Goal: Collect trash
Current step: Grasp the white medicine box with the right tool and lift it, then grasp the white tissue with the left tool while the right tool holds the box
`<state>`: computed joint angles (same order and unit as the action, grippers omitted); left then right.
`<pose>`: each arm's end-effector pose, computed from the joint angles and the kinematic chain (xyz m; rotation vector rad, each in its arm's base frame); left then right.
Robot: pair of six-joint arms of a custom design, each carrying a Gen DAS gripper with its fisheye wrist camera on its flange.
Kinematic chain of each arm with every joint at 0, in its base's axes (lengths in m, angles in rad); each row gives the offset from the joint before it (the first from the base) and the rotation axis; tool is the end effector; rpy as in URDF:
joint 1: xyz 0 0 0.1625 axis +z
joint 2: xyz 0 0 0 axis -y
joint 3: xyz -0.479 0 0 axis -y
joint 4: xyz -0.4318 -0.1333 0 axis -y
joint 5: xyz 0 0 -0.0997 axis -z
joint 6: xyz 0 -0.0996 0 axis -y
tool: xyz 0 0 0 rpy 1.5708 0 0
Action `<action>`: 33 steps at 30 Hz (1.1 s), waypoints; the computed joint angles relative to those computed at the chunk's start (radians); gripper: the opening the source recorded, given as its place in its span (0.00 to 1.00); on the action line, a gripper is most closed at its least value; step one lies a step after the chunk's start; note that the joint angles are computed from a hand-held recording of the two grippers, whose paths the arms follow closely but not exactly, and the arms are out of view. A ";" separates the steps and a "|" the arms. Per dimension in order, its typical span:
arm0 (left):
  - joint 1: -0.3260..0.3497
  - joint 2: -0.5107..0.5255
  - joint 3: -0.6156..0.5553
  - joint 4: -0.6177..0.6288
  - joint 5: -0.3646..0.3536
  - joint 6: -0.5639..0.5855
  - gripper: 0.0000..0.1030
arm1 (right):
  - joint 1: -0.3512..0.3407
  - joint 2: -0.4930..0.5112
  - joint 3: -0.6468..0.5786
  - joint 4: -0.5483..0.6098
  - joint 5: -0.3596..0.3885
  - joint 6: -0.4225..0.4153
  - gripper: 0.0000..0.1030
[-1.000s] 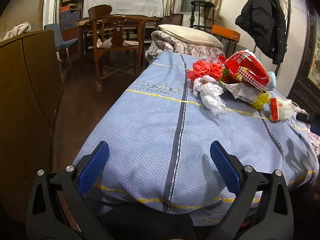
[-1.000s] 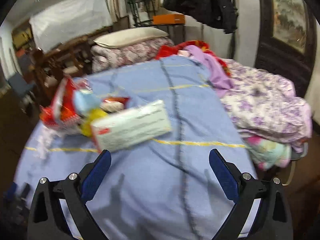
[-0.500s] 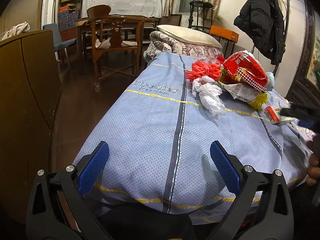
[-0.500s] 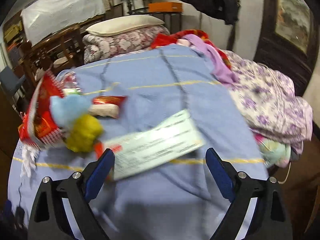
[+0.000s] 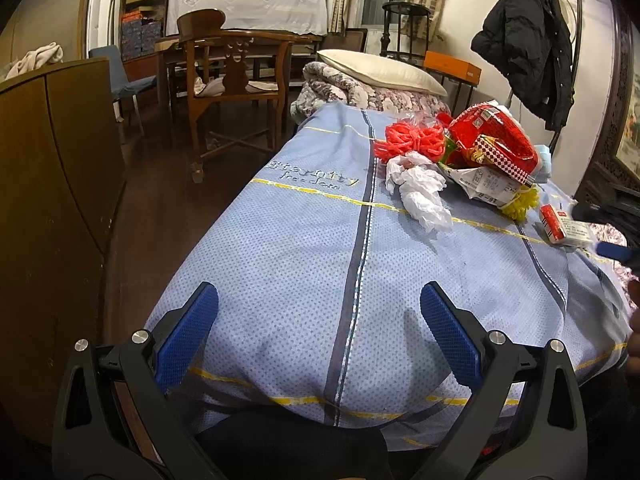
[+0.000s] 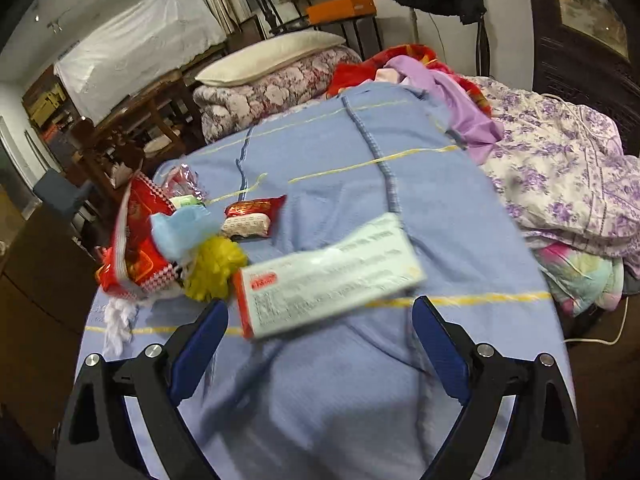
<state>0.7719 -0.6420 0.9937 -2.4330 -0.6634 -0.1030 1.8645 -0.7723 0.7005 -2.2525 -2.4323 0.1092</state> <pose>-0.5015 -0.7837 0.2958 0.5154 2.2901 -1.0418 0.3132 -0.8360 0.5486 -0.1981 -2.2557 1.0685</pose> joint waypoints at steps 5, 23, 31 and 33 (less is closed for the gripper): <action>0.001 0.001 -0.003 -0.004 -0.009 0.009 0.93 | -0.017 0.119 -0.203 0.012 -0.008 -0.052 0.84; -0.001 0.006 -0.007 0.010 0.006 0.001 0.93 | -0.023 0.078 -0.107 -0.038 0.048 -0.071 0.44; -0.004 0.018 -0.047 0.104 0.018 -0.038 0.93 | -0.026 -0.071 0.195 -0.283 0.030 -0.162 0.44; 0.002 0.014 -0.072 0.143 -0.067 -0.043 0.93 | -0.030 -0.076 0.199 -0.284 0.048 -0.165 0.45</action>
<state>0.7741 -0.6276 0.9217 -2.2903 -0.7303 -0.1457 1.8341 -0.8478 0.8993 -2.5369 -2.3847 -0.0559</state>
